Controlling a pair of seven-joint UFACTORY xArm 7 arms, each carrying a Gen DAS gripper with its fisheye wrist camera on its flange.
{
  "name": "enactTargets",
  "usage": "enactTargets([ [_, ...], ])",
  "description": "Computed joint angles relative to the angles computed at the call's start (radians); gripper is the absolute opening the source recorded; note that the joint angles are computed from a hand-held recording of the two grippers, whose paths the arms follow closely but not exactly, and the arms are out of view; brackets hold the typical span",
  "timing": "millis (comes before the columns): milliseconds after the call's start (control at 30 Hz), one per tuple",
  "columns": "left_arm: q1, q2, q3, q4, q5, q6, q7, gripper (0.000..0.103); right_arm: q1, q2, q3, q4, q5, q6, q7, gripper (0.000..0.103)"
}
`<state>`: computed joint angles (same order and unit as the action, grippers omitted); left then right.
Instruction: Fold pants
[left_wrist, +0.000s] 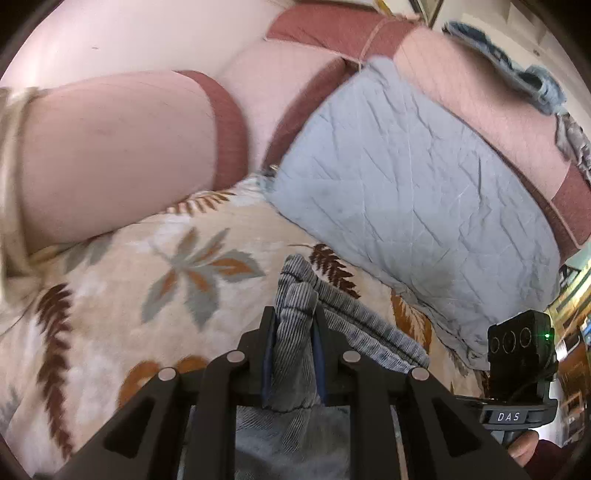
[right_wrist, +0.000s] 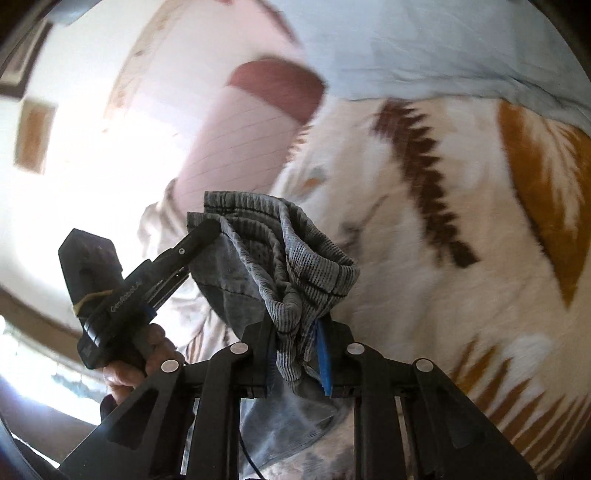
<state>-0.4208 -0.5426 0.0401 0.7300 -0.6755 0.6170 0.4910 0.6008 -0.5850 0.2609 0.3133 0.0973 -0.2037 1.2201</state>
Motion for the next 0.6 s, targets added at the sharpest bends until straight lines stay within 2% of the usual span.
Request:
enactTargets([
  [67,0.025,-0.067,0.019,-0.045,0.012,0.017,-0.007,0.02,0.0,0.032,0.027,0.039,-0.014,-0.005,-0.01,0.017],
  [200,0.082,-0.188,0.052,-0.124,0.064,0.062,-0.04,0.02,0.063,0.128,0.039,0.116,-0.039,-0.009,-0.032,0.017],
  [400,0.175,-0.351,0.111,-0.243,0.157,0.146,-0.061,0.02,0.03,0.326,0.182,0.302,-0.067,0.043,-0.084,0.017],
  [467,0.209,-0.39,0.131,-0.279,0.184,0.17,-0.064,0.02,-0.027,0.355,0.273,0.338,-0.081,0.074,-0.09,0.017],
  [500,0.226,-0.403,0.142,-0.292,0.195,0.182,-0.065,0.02,-0.099,0.377,0.358,0.365,-0.104,0.092,-0.079,0.018],
  [600,0.286,-0.434,0.155,-0.326,0.236,0.212,-0.081,0.024,-0.216,0.433,0.485,0.407,-0.179,0.11,-0.028,0.018],
])
